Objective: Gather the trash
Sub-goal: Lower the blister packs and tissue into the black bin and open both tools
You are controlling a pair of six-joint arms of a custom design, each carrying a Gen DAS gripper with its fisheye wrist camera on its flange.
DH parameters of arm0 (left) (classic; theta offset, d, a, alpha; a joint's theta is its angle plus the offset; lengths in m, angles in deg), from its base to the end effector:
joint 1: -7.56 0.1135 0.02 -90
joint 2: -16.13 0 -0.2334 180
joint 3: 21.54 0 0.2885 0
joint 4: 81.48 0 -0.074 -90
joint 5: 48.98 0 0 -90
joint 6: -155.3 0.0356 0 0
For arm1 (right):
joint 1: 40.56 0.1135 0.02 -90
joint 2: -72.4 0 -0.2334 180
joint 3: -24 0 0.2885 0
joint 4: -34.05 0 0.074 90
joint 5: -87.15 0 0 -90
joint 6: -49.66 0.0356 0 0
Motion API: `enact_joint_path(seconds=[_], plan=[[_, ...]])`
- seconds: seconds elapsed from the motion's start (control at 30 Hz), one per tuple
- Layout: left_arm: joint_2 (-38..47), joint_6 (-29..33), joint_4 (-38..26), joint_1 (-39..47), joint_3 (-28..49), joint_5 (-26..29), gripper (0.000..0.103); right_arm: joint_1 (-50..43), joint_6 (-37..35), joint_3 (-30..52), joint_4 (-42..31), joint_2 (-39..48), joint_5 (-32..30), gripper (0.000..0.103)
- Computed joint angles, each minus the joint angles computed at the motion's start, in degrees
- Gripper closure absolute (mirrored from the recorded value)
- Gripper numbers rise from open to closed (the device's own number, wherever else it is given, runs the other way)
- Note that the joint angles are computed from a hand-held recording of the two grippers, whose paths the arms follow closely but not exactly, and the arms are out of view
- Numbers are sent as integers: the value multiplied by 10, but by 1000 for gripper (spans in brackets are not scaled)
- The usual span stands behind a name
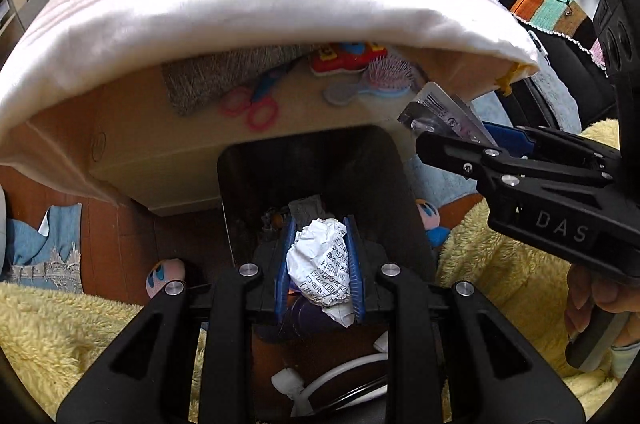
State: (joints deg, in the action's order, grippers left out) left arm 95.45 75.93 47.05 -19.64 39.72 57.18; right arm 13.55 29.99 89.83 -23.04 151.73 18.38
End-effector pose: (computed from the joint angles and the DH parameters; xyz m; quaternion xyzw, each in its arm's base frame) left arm 0.2524 -0.1409 0.1521 0.3395 0.9136 -0.1622 0.1542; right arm 0.1822 0.2298 0.1744 0.1674 0.9548 0.0620 0.2379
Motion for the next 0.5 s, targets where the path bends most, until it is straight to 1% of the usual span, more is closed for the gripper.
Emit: enact_joint_path(seconds=[0.2,0.27,0.37,0.47,0.5], plan=[[11,1,10,1,-7,-4,80,-13,-5,-7,19,11,-20,53],[13,1,10,2,-5,-3,79,-13,-4,-8,22,12,-23,50],[14,0,11,1,-2,-3,78,-16,-4,-10,31,10,-28,49],[15,-1,11,2,-2,-2,75,-15,-7,-7,36,12,-29,47],[16,-1,11,3,-1,-3,71,-15,-7,-7,36,12,-29,47]])
